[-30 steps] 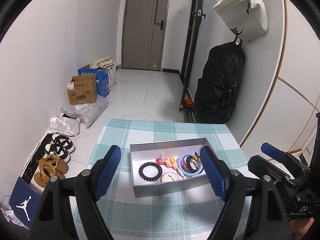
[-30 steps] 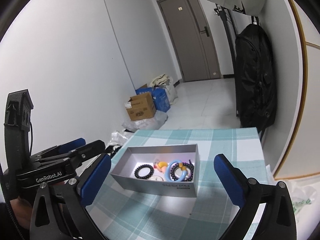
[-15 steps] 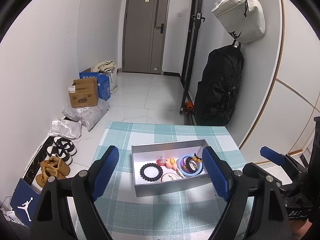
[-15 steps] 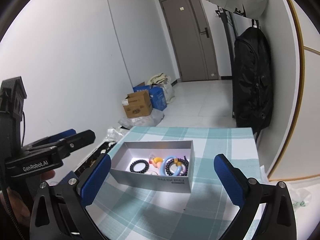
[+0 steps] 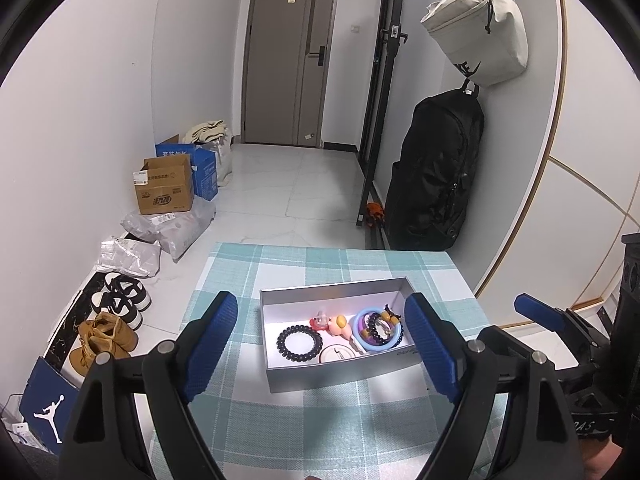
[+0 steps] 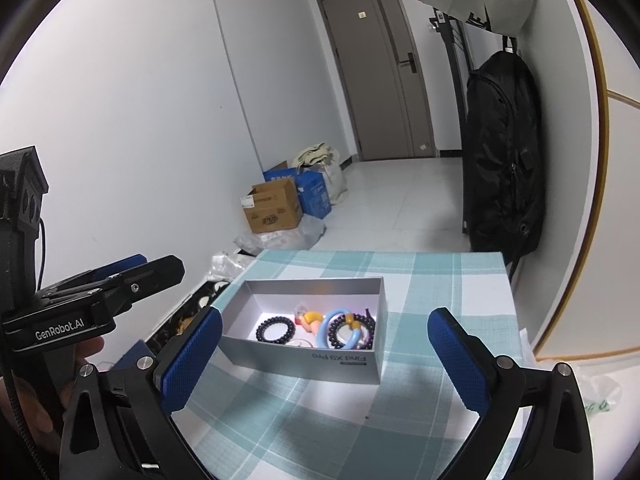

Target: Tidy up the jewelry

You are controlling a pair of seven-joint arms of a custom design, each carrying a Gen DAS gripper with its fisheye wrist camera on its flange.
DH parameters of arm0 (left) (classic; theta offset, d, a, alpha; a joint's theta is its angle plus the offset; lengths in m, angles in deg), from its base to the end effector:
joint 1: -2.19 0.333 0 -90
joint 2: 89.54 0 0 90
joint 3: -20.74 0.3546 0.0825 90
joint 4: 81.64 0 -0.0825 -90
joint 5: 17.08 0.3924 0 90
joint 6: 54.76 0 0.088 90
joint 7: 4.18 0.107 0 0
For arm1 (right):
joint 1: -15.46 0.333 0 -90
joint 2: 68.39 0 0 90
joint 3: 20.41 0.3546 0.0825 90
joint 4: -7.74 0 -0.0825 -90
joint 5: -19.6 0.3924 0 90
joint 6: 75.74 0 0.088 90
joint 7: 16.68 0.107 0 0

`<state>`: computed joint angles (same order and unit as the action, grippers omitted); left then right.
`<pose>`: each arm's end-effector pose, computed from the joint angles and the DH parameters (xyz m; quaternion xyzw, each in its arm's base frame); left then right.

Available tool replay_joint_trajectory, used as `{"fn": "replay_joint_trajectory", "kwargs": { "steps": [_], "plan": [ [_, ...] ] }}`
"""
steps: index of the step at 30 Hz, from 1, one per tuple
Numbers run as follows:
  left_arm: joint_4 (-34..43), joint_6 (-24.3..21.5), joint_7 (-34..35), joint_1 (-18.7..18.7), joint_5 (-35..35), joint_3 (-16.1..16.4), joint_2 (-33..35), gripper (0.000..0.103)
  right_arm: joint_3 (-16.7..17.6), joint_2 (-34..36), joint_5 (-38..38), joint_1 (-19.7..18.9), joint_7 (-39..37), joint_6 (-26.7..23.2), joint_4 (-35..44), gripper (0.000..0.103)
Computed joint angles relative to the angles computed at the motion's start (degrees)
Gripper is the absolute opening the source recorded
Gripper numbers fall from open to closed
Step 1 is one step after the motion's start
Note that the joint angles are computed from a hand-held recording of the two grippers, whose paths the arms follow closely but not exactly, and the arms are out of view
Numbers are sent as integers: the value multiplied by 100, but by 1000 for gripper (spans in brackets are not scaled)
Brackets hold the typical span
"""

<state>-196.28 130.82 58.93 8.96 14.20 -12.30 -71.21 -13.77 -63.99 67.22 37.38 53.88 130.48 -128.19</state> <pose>0.5835 -0.3017 0.4702 -0.4710 0.7475 -0.4328 0.1792 0.5065 0.1683 0.4406 -0.5719 0.6515 -0.2831 0.4104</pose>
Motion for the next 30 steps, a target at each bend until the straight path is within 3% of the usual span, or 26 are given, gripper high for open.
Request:
{"fn": "replay_joint_trajectory", "kwargs": {
  "steps": [3, 8, 15, 19, 21, 23, 30],
  "plan": [
    [-8, 9, 39, 117, -4, -134, 17, 82, -4, 5, 51, 12, -33, -12, 15, 103],
    [-16, 39, -33, 27, 28, -27, -12, 82, -7, 0, 50, 2, -5, -9, 7, 103],
    [-12, 1, 11, 122, 15, -140, 7, 83, -7, -7, 35, -6, 27, -17, -6, 103],
    [-4, 5, 94, 361, -31, -412, 76, 83, -7, -6, 16, -9, 29, -7, -11, 103],
    [-8, 35, 49, 319, -28, -358, 61, 83, -10, -7, 43, -6, 17, -25, -9, 103],
    [13, -4, 50, 464, -20, -530, 109, 83, -16, -8, 96, 2, -24, -52, 6, 103],
    [29, -60, 119, 579, -80, -669, 166, 82, -16, -18, 132, -7, -15, -48, 8, 103]
  ]
}}
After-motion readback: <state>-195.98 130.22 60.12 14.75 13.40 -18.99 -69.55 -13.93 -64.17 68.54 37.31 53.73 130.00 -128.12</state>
